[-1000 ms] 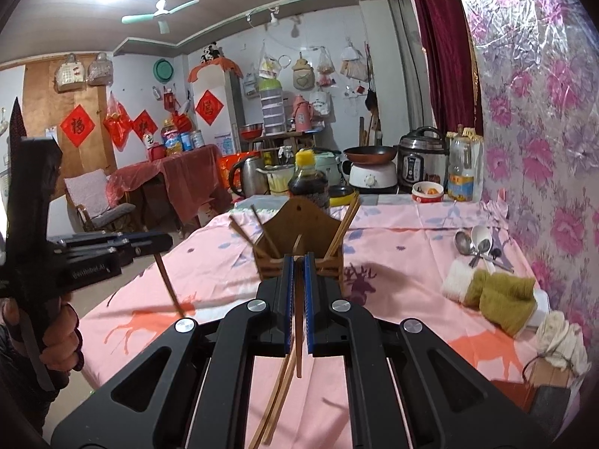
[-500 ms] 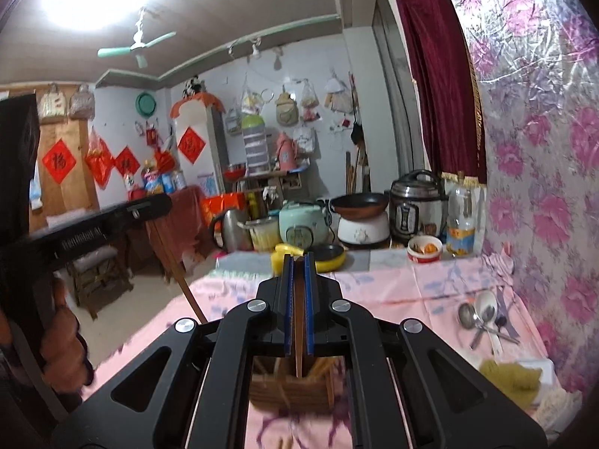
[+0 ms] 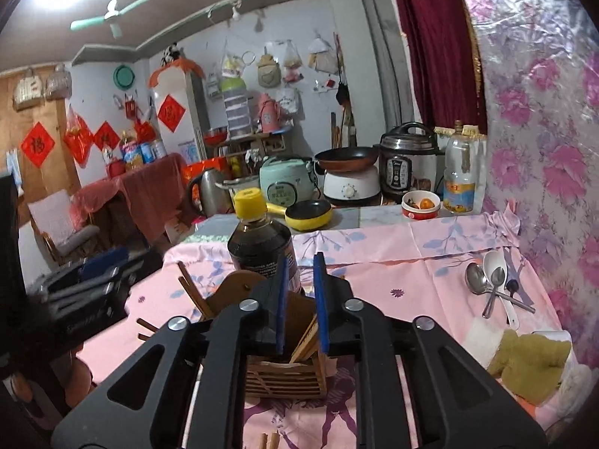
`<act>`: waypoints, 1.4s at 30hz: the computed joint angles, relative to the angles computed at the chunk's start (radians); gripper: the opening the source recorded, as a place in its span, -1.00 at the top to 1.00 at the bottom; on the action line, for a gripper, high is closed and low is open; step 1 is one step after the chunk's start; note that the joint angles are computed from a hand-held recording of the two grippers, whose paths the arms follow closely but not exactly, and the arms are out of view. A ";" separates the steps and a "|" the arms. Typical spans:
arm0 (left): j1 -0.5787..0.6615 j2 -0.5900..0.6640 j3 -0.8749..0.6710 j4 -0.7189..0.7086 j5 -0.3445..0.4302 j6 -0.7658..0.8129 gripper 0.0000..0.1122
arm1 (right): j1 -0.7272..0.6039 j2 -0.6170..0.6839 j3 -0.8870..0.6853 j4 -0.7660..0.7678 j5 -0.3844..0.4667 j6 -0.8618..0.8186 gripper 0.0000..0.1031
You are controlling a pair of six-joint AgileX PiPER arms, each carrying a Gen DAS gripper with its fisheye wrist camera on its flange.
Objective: Organize utensils
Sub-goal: 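Open both tools and withdraw them from the holder, then move both open tools back over the remaining chopsticks on the sheet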
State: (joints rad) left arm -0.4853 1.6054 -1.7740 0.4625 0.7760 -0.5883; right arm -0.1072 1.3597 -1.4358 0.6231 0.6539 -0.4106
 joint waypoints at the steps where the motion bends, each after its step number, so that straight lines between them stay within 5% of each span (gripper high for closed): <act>1: 0.005 -0.014 0.017 0.001 0.001 -0.005 -0.36 | -0.011 -0.016 0.012 0.024 0.006 -0.011 0.62; 7: -0.037 -0.172 0.235 0.139 0.015 -0.159 -0.61 | -0.045 -0.150 0.137 0.114 -0.005 -0.061 0.23; 9: -0.061 -0.244 0.335 0.204 0.025 -0.234 -0.66 | -0.056 -0.203 0.191 0.145 -0.014 -0.075 -0.20; 11: -0.086 -0.298 0.409 0.243 0.043 -0.287 -0.68 | -0.076 -0.272 0.264 0.192 -0.023 -0.093 -0.41; 15: -0.145 -0.394 0.534 0.317 0.107 -0.388 -0.70 | -0.106 -0.357 0.344 0.230 0.012 -0.090 -0.61; 27: -0.386 -0.658 0.903 0.386 0.293 -0.726 -0.73 | -0.349 -0.546 0.588 0.365 0.298 -0.189 -0.73; 42: -0.345 -0.634 1.095 0.297 0.149 -0.787 -0.73 | -0.078 -0.629 0.804 0.009 0.076 0.022 -0.73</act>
State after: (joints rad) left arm -0.8300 0.9713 -0.6787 0.7599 0.9247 -1.3750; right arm -0.1853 0.7308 -0.6321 0.6318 0.7301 -0.3890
